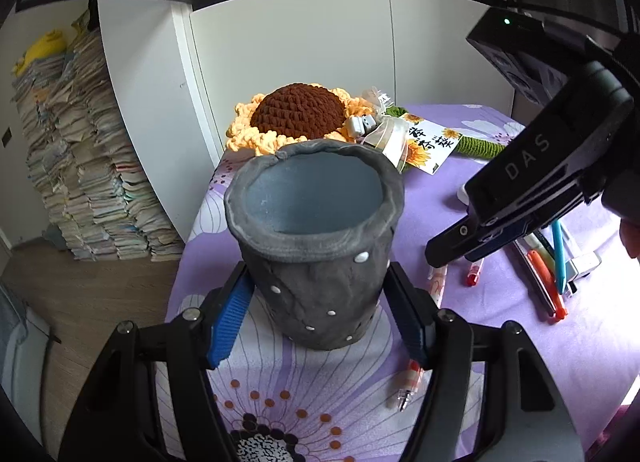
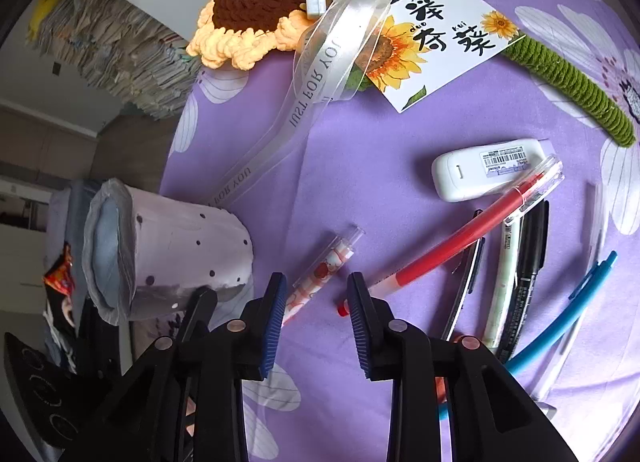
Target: Organize stationery
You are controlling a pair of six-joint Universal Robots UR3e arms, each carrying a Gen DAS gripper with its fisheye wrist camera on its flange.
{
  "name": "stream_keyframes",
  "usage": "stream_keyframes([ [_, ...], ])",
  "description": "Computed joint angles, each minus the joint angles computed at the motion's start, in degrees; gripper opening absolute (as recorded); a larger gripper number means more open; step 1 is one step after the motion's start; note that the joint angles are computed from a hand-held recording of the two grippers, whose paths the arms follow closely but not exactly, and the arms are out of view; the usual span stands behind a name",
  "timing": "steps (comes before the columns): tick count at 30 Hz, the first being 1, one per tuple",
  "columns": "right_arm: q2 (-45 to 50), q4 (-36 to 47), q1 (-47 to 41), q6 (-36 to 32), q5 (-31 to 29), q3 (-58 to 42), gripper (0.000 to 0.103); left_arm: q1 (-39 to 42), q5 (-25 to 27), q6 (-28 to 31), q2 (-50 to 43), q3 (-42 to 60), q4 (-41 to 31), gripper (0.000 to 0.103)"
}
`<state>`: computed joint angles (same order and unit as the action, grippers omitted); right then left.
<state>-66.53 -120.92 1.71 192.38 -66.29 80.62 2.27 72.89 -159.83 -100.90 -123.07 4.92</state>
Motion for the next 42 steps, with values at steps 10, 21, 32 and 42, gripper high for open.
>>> stream_keyframes([
  [10, 5.7, 0.9, 4.0, 4.9, -5.2, -8.0, 0.049, 1.2, -3.6, -1.0, -0.7, 1.9, -3.3, 0.066],
  [21, 1.0, -5.4, 5.8, -0.9, -12.2, -3.3, 0.012, 1.7, -3.7, -1.5, -0.4, 1.3, -2.8, 0.075],
  [32, -18.3, -18.6, 4.8, -1.8, -9.0, 9.9, 0.011, 2.7, -4.2, -3.9, 0.1, -0.8, 1.9, 0.074],
  [42, -16.1, -21.8, 11.8, -3.6, -13.3, -0.6, 0.011, 2.6, -5.7, -2.9, 0.2, -0.3, 0.6, 0.065],
])
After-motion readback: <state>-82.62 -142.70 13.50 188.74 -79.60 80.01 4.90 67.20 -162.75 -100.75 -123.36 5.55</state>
